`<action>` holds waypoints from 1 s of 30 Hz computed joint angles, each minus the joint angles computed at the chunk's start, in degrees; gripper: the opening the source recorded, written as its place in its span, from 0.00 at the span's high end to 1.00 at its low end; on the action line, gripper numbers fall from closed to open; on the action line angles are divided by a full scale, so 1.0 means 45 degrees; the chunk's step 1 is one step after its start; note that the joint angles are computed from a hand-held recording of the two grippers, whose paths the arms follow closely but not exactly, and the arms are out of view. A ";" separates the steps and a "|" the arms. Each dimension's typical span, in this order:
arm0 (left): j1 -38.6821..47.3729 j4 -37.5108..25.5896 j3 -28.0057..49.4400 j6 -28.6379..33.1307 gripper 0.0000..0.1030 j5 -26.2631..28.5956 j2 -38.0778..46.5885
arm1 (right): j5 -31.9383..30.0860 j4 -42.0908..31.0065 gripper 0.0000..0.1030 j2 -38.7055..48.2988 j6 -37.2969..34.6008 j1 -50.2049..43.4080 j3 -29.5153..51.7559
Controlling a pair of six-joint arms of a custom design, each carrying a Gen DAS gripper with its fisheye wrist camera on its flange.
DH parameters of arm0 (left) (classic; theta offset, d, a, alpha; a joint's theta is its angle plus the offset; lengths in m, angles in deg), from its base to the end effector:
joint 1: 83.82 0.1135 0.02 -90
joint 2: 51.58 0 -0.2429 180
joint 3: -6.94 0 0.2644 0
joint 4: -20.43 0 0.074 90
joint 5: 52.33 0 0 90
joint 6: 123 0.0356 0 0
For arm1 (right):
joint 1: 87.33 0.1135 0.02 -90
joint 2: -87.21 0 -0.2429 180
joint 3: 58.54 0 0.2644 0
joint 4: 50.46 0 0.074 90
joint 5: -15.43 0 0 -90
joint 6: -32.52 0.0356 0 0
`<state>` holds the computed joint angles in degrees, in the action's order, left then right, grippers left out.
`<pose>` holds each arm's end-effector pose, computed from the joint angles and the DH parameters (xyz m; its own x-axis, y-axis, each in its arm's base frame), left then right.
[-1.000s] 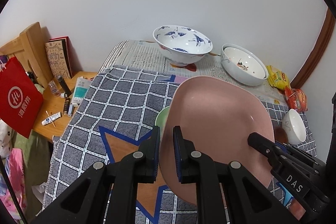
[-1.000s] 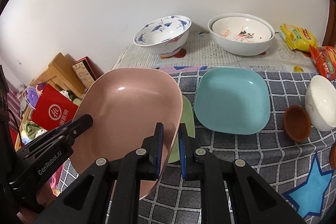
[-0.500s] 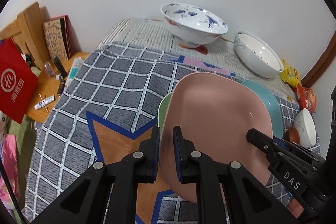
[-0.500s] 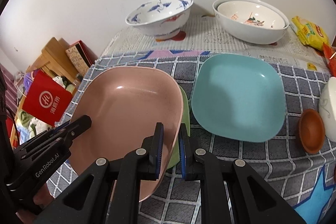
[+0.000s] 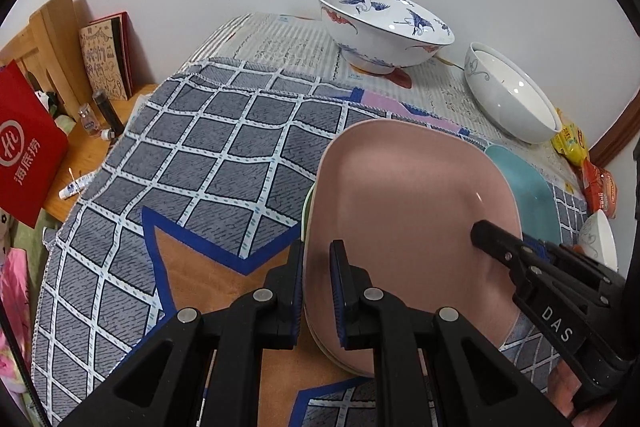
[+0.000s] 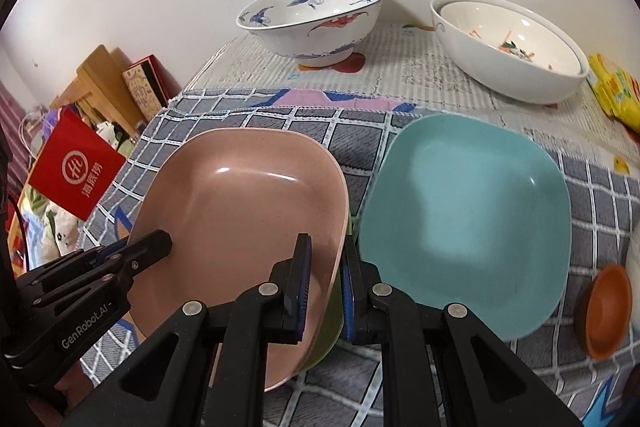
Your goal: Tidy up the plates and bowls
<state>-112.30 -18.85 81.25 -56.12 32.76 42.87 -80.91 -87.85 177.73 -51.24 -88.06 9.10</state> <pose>0.3027 -0.1608 0.1704 -0.8675 0.0255 -0.4968 0.1046 0.9857 -0.1320 0.3201 -0.0001 0.1586 -0.8677 0.1191 -0.4826 0.0525 0.9874 0.1492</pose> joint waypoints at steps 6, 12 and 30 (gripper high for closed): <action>-0.0031 -0.0342 0.0237 0.0175 0.88 0.0011 0.0067 | -0.0076 0.0161 0.86 0.0261 -0.0692 -0.0076 0.0150; -0.0097 -0.0534 0.0098 0.0293 0.88 0.0211 -0.0144 | -0.0019 0.0226 0.86 0.0040 -0.1238 -0.0105 -0.0104; -0.0842 -0.1352 0.0148 0.0105 0.88 -0.0466 -0.1013 | -0.0975 0.0051 0.85 -0.1982 -0.1166 -0.1033 -0.1814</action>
